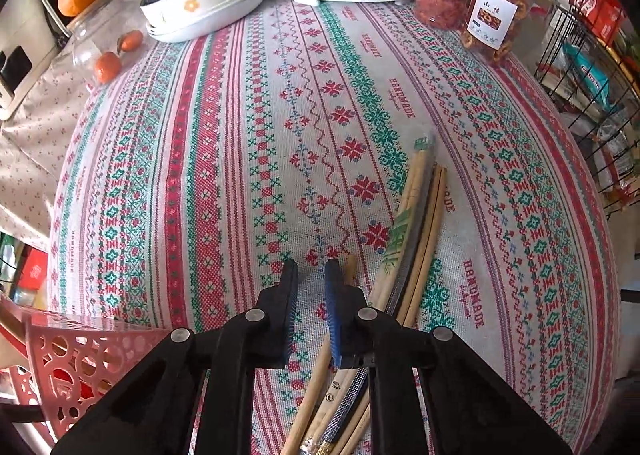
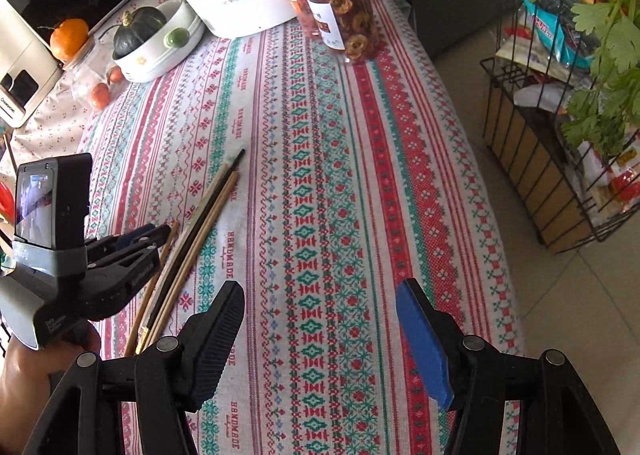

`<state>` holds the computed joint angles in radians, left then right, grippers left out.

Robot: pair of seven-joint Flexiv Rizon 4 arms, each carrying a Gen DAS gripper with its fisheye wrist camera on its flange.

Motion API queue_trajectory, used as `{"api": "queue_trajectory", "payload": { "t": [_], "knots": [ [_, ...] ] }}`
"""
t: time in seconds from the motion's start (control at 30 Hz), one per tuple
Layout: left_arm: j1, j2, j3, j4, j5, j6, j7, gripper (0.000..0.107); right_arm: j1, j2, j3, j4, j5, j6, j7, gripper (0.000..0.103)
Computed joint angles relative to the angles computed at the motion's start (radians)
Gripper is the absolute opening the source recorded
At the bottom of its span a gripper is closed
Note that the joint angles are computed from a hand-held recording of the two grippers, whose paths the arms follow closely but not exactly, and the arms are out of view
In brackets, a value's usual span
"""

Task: Organize utensils
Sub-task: 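Grasp a wooden chopstick from the pile with the left tool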

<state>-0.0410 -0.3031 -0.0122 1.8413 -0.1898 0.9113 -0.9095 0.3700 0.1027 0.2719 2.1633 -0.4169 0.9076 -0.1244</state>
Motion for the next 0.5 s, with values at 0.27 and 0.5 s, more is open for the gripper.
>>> {"api": "queue_trajectory", "payload": {
  "t": [0.27, 0.5],
  "knots": [
    [0.006, 0.007, -0.010, -0.008, -0.046, -0.074, 0.008, 0.015, -0.010, 0.017, 0.001, 0.017, 0.000, 0.005, 0.022, 0.068],
    [-0.005, 0.039, -0.008, 0.011, -0.037, -0.091, 0.037, 0.016, -0.012, 0.021, 0.003, 0.019, 0.002, -0.001, 0.026, 0.068]
  ]
}}
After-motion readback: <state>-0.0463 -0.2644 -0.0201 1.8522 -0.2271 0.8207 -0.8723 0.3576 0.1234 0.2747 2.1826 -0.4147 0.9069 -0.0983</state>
